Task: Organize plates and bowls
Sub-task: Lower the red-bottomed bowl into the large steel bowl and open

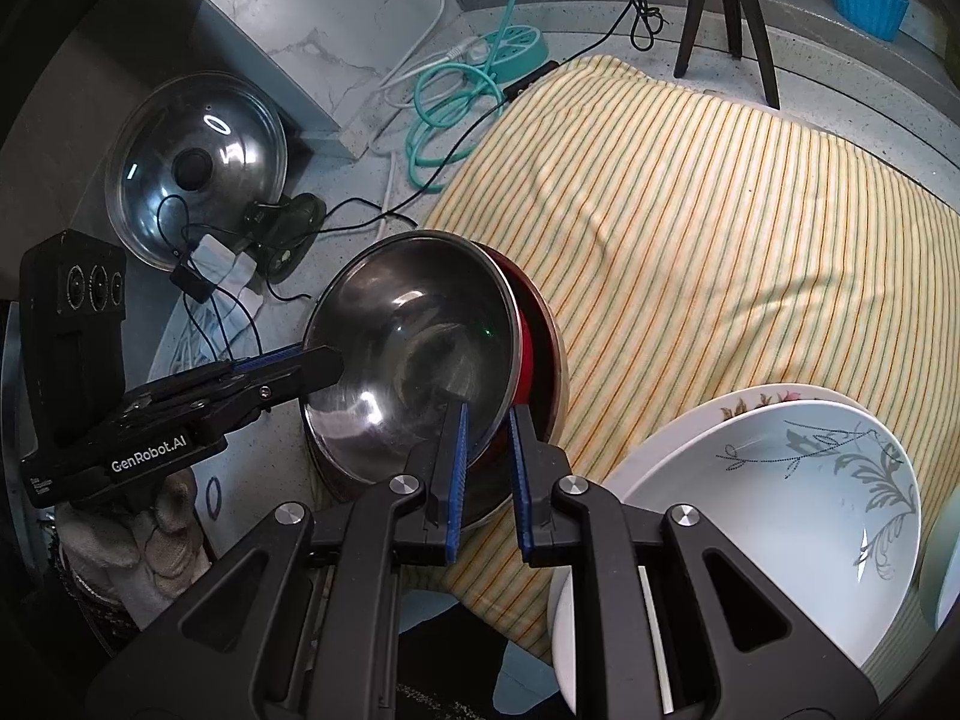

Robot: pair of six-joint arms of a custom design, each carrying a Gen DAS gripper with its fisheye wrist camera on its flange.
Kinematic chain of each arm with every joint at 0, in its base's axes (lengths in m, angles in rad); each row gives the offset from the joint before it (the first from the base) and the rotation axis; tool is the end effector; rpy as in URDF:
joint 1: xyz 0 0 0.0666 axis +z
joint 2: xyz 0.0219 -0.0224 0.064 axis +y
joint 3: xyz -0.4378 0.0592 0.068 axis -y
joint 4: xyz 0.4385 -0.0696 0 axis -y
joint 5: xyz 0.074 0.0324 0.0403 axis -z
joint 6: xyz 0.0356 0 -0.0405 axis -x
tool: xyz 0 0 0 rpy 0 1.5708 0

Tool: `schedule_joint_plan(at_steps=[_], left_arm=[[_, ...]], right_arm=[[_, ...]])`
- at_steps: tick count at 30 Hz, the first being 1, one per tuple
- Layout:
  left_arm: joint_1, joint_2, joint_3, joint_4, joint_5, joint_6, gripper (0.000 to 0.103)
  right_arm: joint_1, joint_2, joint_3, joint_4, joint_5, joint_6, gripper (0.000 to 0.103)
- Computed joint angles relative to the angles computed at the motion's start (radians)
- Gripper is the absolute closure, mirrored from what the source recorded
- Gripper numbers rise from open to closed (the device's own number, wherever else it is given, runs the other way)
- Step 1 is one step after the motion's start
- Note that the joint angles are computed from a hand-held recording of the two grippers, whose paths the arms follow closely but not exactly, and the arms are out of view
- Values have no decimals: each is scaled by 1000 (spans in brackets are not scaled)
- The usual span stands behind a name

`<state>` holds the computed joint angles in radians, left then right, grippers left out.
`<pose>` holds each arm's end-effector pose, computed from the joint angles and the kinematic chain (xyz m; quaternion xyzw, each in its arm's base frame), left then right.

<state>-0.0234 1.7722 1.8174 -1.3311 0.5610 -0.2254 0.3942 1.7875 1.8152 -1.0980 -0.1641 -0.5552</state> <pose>0.6426 -0.0344 0.4658 0.1570 0.9390 -0.2589 0.1634 0.6193 0.2635 0.4599 0.0574 0.9641 0.1834 0.1832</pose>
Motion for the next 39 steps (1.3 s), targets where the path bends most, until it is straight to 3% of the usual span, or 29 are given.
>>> schedule_joint_plan(at_steps=[17, 29, 39], left_arm=[[-3, 8, 4, -22, -43, -10, 85], [-16, 7, 7, -20, -68, -20, 76], [-16, 1, -1, -16, -76, -25, 76]], right_arm=[[5, 28, 25, -37, -3, 20, 89], [13, 29, 30, -30, 9, 53, 73], [26, 30, 32, -31, 46, 81, 77]])
